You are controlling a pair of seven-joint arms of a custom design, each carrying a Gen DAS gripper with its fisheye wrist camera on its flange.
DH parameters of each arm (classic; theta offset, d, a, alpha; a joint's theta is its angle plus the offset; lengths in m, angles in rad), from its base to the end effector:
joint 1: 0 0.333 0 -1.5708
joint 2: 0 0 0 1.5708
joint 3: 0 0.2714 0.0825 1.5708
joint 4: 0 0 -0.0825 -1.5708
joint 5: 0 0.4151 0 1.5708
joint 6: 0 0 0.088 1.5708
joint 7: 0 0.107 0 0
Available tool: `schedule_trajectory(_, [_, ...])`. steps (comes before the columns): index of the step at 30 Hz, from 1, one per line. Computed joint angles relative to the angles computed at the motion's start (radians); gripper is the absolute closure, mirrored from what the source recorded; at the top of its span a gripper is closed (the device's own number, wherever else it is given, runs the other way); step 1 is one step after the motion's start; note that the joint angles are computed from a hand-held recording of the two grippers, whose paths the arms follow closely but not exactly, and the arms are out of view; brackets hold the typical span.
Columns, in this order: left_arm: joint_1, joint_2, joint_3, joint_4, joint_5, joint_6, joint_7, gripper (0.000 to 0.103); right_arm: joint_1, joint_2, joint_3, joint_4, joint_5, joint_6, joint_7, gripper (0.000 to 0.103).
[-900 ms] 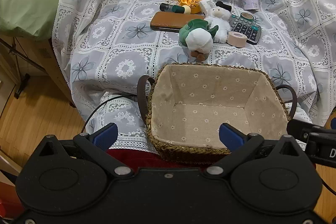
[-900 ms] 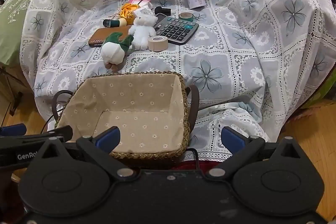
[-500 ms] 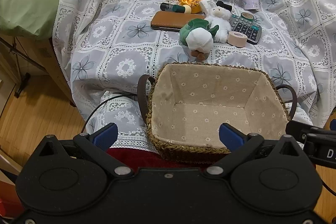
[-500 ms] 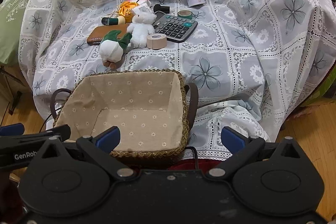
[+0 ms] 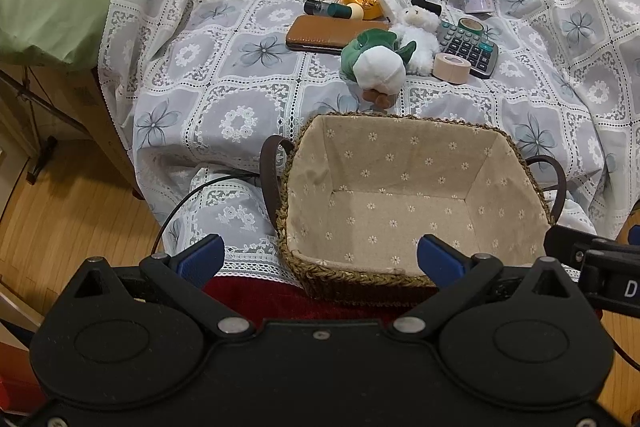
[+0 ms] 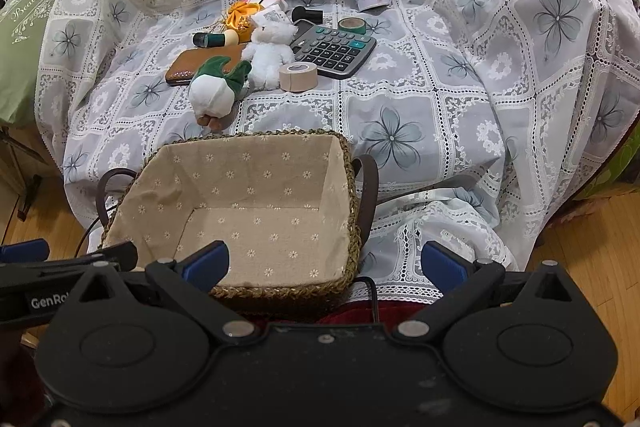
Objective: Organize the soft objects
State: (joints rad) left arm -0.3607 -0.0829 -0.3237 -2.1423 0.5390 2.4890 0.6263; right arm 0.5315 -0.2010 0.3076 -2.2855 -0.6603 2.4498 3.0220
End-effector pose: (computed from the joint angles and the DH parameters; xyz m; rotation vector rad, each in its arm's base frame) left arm 0.4541 -0.3761 0.4244 -1.7756 1.9782 -0.5763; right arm 0.3666 0.4099 0.4097 -1.6729 1.9689 -0.5511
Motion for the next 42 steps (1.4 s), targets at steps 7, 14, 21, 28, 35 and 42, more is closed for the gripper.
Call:
schedule_trajectory(7, [0.000,-0.004,0.001,-0.005,-0.009,0.001,0.008,0.003,0.000,-0.001,-0.001,-0.001,0.000,0.002,-0.001,0.000])
schedule_trajectory(14, [0.001,-0.003,0.001,-0.004,-0.012,0.001,0.011,0.003,0.000,-0.001,-0.001,-0.002,0.001,0.002,-0.001,0.000])
schedule_trajectory(21, [0.000,0.000,0.000,-0.002,-0.015,-0.001,0.013,0.003,-0.001,-0.002,-0.001,-0.004,0.000,0.004,-0.001,0.000])
schedule_trajectory(28, [-0.001,0.000,0.000,-0.001,-0.016,-0.002,0.013,0.003,-0.001,-0.001,0.000,-0.002,0.002,0.003,-0.001,0.000])
schedule_trajectory(35, [-0.002,0.001,0.001,0.000,-0.019,-0.003,0.016,0.003,-0.001,0.002,0.000,-0.004,-0.005,0.006,0.005,0.000])
schedule_trajectory(42, [-0.002,0.003,0.001,0.002,-0.019,-0.003,0.017,0.003,-0.001,-0.001,-0.001,-0.006,-0.005,0.012,0.009,0.000])
